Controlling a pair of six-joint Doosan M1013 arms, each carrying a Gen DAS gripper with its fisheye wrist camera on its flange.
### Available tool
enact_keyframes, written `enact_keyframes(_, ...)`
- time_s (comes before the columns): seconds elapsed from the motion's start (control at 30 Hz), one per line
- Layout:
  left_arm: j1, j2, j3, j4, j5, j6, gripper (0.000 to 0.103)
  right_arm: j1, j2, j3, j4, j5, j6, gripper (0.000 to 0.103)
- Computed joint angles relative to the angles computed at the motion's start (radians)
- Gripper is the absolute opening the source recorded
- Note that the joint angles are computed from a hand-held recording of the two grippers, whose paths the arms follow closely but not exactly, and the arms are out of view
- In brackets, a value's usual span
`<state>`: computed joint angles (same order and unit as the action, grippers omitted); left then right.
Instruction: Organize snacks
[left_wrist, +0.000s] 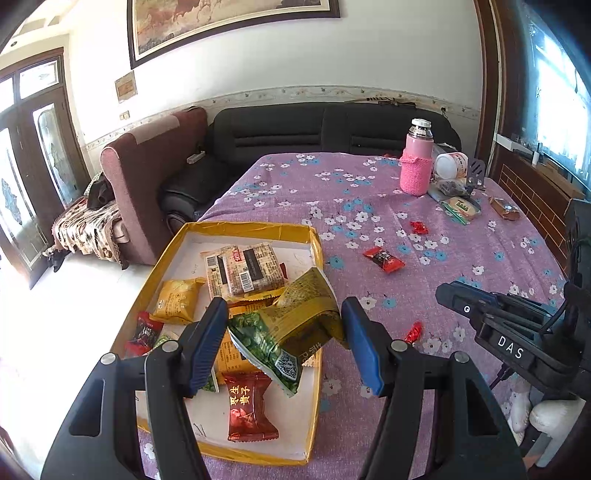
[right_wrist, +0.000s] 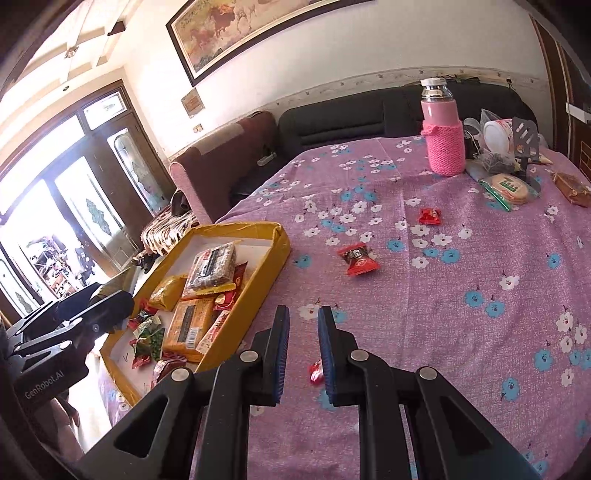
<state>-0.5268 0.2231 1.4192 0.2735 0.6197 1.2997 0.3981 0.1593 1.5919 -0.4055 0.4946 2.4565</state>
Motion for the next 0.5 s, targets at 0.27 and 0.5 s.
enact_keyframes(0.27,0.042,-0.016,0.032,-0.093,-0.021,0.035,0.063,-0.009,-0.003,0.013,-0.054,0.015,0.104,0.019)
enact_keyframes(0.5,0.079,-0.021,0.054,-0.232,-0.034,0.116,0.063,-0.072,0.019,0.028,0.225,0.04,-0.047,0.032)
